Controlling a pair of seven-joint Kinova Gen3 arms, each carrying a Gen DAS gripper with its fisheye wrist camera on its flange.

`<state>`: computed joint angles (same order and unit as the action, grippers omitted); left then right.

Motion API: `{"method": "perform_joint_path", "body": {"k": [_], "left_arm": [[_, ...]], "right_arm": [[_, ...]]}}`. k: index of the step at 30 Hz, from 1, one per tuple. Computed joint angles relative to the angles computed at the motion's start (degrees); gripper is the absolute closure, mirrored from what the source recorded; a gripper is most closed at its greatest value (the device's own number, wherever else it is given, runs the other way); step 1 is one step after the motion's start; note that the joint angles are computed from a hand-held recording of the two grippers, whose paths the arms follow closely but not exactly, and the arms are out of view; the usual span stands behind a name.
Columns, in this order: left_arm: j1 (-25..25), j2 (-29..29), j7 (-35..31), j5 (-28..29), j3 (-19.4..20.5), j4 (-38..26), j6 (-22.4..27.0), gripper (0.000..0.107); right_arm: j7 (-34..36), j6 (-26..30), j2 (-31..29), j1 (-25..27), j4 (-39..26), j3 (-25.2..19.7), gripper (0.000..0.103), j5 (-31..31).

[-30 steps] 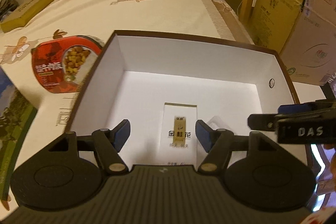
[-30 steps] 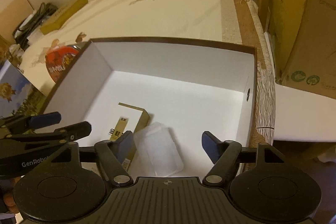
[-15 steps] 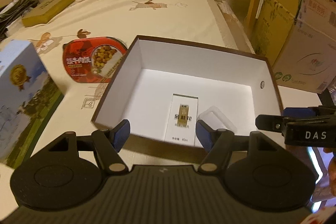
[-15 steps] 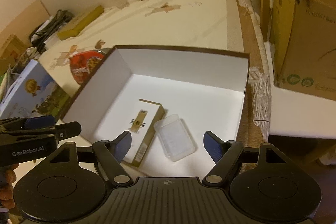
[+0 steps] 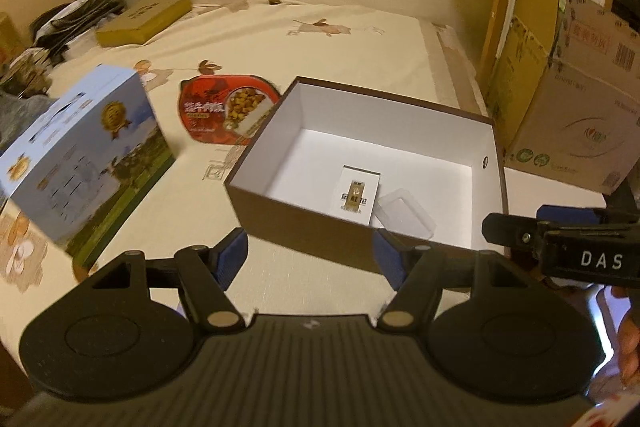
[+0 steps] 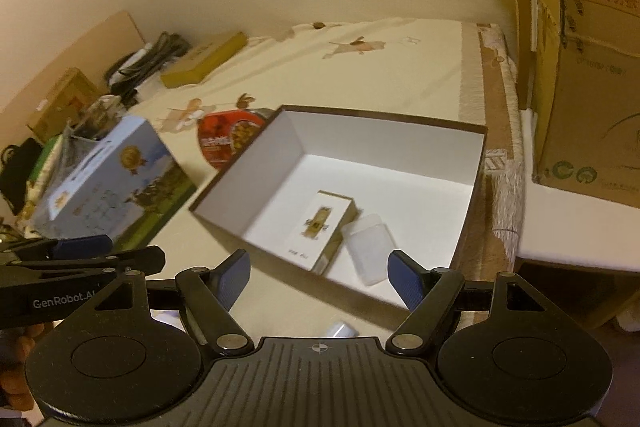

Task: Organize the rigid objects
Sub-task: 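Move both tools back toward the remaining items on the bed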

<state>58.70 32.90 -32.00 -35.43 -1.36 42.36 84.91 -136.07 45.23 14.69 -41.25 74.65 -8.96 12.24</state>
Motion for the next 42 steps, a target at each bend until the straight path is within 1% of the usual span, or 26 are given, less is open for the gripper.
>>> {"method": "perform_joint_path", "body": {"k": [4, 7, 10, 15, 17, 22, 27, 32, 35, 38, 42], "left_arm": [[2.5, -1.4, 3.2, -1.4, -0.3, 1.6, 1.7, 0.042], [4.1, -2.7, 5.6, -3.0, 0.0, 4.0, 2.6, 0.042], [5.0, -4.7, 8.8, -4.3, 0.9, 7.7, 2.5, 0.042], [6.3, -8.3, 15.0, -7.3, 3.1, 13.8, 3.3, 0.042], [6.3, -9.8, 17.6, -7.7, 4.3, 16.1, 3.7, 0.042], [6.3, -11.6, 21.6, -8.9, 7.4, 19.1, 6.2, 0.042], [6.1, -13.0, 24.8, -8.8, 9.7, 22.0, 7.4, 0.042], [5.4, -14.0, 27.4, -7.8, 11.4, 24.5, 7.5, 0.042], [5.1, -14.4, 29.0, -7.0, 12.1, 25.8, 7.6, 0.042], [4.7, -14.7, 30.2, -6.0, 12.8, 27.2, 7.2, 0.043], [3.9, -15.1, 31.3, -4.7, 13.5, 29.2, 6.4, 0.043]], "right_arm": [[-0.7, -0.1, -2.3, -0.8, 2.2, -0.7, 0.030, 0.5], [-1.0, 0.7, -3.0, -1.6, 2.5, -1.4, 0.030, 1.5], [-1.0, 1.2, -3.4, -2.4, 2.9, -2.2, 0.030, 2.6], [-3.0, -2.0, -5.0, -4.4, 6.1, -2.9, 0.030, 6.1], [-2.8, -1.2, -5.0, -4.7, 5.8, -3.5, 0.030, 6.2], [-1.3, -0.1, -4.9, -5.5, 5.5, -4.6, 0.030, 5.8], [0.1, 1.4, -4.6, -6.2, 5.1, -5.1, 0.030, 4.3], [1.5, 4.0, -4.0, -7.0, 3.9, -5.2, 0.030, 3.6], [3.1, 4.2, -3.6, -6.6, 3.8, -5.5, 0.030, 1.4], [4.6, 5.7, -2.7, -6.2, 2.9, -5.6, 0.030, -1.0], [5.1, 4.9, -2.2, -6.0, 3.5, -5.3, 0.030, -3.3]]}}
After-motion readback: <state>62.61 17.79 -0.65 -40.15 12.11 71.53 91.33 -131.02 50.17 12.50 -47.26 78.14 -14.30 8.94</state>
